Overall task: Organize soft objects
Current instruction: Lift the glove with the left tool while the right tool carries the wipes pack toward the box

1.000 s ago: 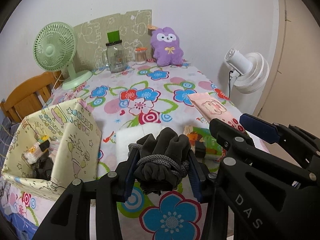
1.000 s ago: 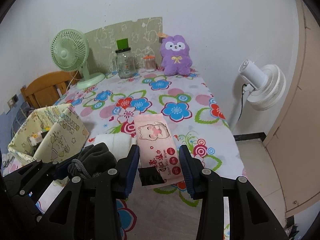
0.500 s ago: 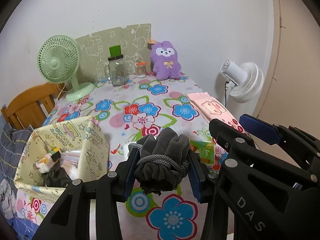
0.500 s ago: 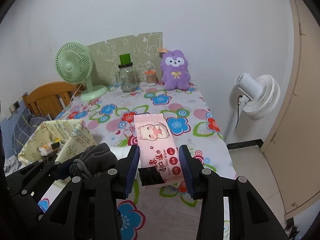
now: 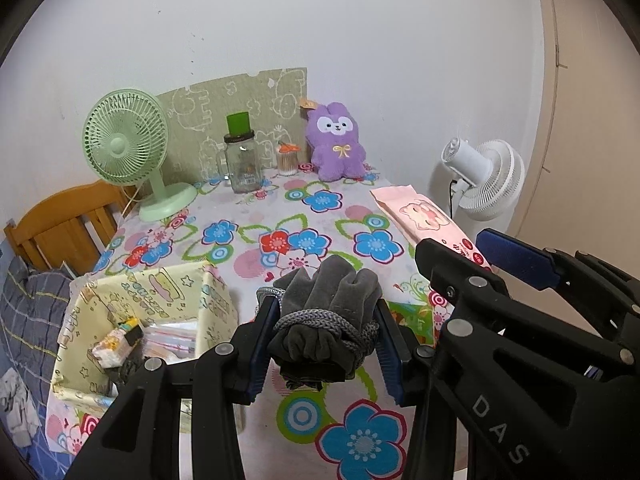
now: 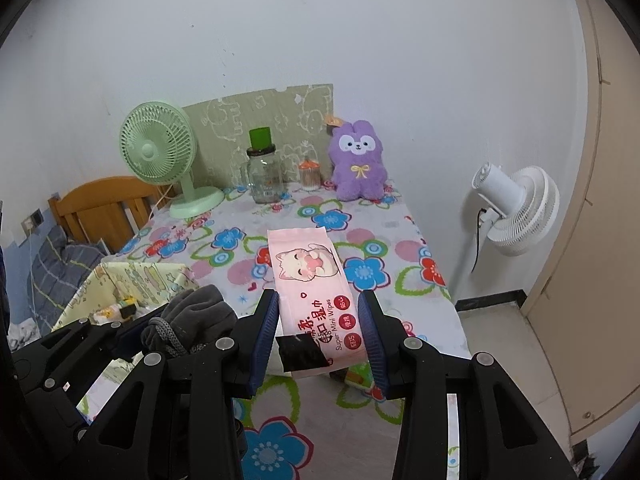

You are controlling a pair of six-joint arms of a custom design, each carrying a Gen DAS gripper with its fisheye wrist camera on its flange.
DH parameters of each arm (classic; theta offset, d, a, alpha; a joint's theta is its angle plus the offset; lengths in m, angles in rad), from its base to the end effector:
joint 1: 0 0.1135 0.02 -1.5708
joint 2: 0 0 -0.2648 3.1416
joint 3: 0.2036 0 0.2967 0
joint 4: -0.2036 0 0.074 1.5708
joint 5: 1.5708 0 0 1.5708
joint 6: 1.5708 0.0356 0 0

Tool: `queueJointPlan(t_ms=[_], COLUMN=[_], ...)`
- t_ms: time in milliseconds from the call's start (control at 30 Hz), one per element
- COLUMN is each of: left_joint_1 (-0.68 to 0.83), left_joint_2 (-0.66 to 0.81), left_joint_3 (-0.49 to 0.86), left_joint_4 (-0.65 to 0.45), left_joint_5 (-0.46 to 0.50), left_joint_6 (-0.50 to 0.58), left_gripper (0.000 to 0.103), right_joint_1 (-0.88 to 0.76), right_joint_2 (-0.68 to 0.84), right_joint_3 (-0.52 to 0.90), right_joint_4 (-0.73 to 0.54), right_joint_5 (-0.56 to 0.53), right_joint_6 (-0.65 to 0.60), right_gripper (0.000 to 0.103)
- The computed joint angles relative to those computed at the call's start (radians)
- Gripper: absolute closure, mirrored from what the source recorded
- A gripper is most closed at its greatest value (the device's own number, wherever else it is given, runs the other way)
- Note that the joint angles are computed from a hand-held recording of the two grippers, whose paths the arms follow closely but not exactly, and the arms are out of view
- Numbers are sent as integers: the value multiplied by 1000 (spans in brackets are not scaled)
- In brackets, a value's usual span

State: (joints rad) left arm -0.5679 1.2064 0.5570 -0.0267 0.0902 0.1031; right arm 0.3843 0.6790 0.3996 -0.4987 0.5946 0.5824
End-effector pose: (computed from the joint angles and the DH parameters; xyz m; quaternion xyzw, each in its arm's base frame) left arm 0.2332 -0.1526 0.1645 0.3150 0.8440 -0.1391 0.4112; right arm 0.1776 0.0503 0.1847 0.1998 0.8665 -0.0677 0.4524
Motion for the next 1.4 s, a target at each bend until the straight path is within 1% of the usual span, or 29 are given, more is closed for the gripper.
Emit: queueJointPlan(t_ms=[367,500,1000,1400], left_joint_1=[77,112,247,347], left_joint_2=[-22,-11,40,120], left_joint_3=[18,26,64,103], left_joint_4=[-14,-14,-12,-6], left_joint_5=[51,65,130,178], left_joint_6=[44,60,116,159], left_gripper=[55,55,56,56], right_joint_1=[47,67,106,130], right_joint_2=[93,139,346,510], right_joint_3=[67,84,178,260], right_joint_4=[30,60,177,243], right_joint_5=[29,38,11,-14], right_joint_6=[9,11,-4,-13], right_gripper=[58,58,58,58])
